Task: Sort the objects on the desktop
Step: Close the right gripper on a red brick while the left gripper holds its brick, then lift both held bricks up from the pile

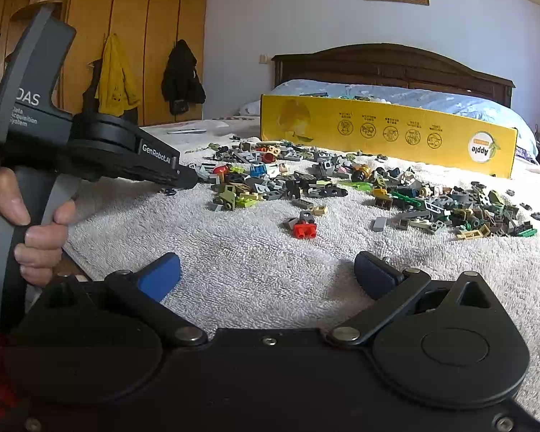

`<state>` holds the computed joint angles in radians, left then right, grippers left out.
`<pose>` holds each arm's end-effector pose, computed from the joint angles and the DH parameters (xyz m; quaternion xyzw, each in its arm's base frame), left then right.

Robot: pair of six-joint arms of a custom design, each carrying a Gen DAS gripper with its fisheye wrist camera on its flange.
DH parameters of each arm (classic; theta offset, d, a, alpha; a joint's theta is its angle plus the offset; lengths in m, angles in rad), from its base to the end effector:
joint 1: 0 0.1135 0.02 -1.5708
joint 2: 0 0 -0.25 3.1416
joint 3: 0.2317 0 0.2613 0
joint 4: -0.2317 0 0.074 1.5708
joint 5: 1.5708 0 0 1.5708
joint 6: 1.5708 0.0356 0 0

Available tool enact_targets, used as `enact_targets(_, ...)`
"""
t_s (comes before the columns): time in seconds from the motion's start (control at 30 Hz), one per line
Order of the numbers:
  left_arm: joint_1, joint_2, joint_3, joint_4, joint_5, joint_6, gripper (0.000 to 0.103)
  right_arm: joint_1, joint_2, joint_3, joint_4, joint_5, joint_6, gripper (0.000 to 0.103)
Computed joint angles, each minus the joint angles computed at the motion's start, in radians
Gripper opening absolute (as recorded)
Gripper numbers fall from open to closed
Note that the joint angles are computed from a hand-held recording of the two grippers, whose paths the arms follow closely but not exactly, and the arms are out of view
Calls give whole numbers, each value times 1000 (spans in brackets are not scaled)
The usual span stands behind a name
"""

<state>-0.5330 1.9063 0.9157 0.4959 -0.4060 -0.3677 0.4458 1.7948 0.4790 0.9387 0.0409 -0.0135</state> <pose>0.3394 -0.1839 0.1191 -0.0335 0.8467 -0.0626 0.5272 0.2710 0.1279 0.0859 -0.1770 0.8078 0.1040 0.5525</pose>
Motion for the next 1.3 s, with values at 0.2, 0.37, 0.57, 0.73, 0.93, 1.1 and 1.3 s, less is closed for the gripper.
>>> enact_targets(0.2,-3,-26,-12,5,-4,45,11,-50,-53,16,-61,-80,16,101)
enact_targets(0.37,7,-43,-13,-2,11,25,11,-148,-90,74,-168,-192,129,64)
enact_targets(0.57,6,-39,-28,21,10,3,11,-185,-89,98,-183,-201,162,39)
enact_targets(0.73,3,-38,-33,27,16,14,11,-149,-81,93,-170,-184,106,23)
enact_targets(0.93,5,-46,-36,31,8,22,11,-127,-107,48,-135,-146,60,21)
enact_targets(1.1,-2,-43,-29,24,-11,24,11,-122,-91,36,-137,-127,19,20)
enact_targets(1.3,-3,-41,-20,10,-7,21,12,-121,-23,78,-84,-104,18,12)
